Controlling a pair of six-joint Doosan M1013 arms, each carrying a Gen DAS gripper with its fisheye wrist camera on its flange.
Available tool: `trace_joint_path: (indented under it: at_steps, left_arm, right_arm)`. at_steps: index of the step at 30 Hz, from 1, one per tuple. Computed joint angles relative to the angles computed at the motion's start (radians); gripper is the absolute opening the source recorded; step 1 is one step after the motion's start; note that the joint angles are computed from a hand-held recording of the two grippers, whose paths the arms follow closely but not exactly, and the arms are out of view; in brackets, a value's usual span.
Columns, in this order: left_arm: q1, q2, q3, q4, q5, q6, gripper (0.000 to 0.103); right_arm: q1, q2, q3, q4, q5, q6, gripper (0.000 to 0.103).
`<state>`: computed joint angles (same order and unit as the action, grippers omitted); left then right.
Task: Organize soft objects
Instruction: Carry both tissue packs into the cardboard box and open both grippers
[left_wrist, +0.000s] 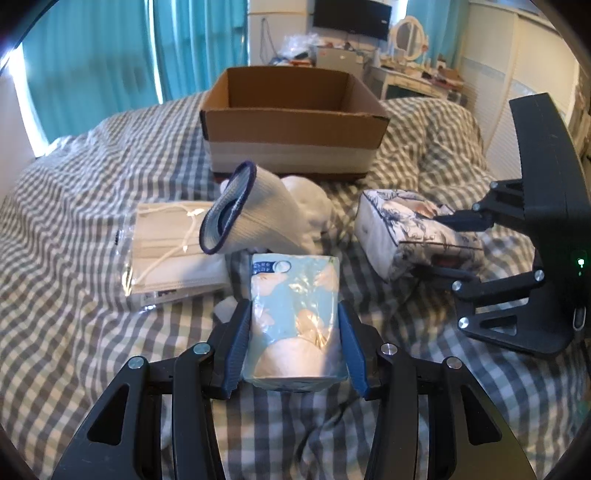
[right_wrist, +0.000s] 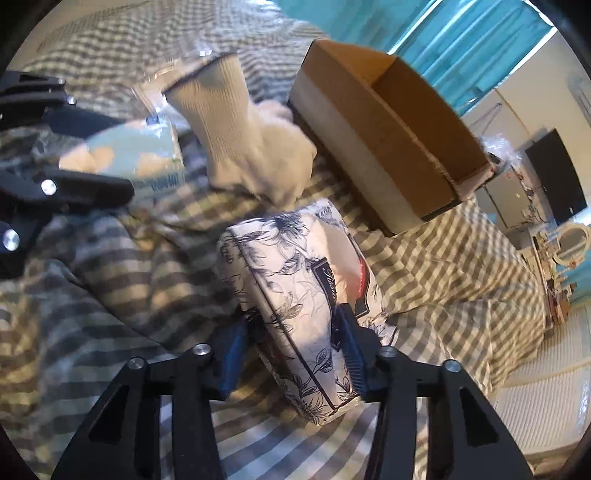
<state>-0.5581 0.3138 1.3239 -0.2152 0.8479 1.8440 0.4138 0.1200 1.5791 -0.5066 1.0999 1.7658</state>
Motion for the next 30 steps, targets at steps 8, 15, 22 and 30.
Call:
trace_joint_path:
  at_steps: [8, 15, 22, 30]
  left_arm:
    - [0.011, -0.045, 0.02, -0.03, -0.034, 0.031, 0.046]
    - [0.028, -0.055, -0.016, -0.067, -0.073, 0.046, 0.046]
    - [0.033, -0.01, -0.13, -0.083, -0.104, 0.068, 0.046]
    - [0.027, 0.113, -0.334, -0.077, -0.141, 0.095, 0.046]
  right_arm:
    - [0.053, -0.028, -0.018, -0.103, 0.029, 0.165, 0.04]
    - [0.069, -0.042, -0.068, -0.172, 0.033, 0.279, 0.04]
    - [0.052, -0.036, -0.136, -0.243, -0.028, 0.38, 0.04]
    - [-0.033, 0.022, -0.259, -0.224, -0.131, 0.413, 0.04]
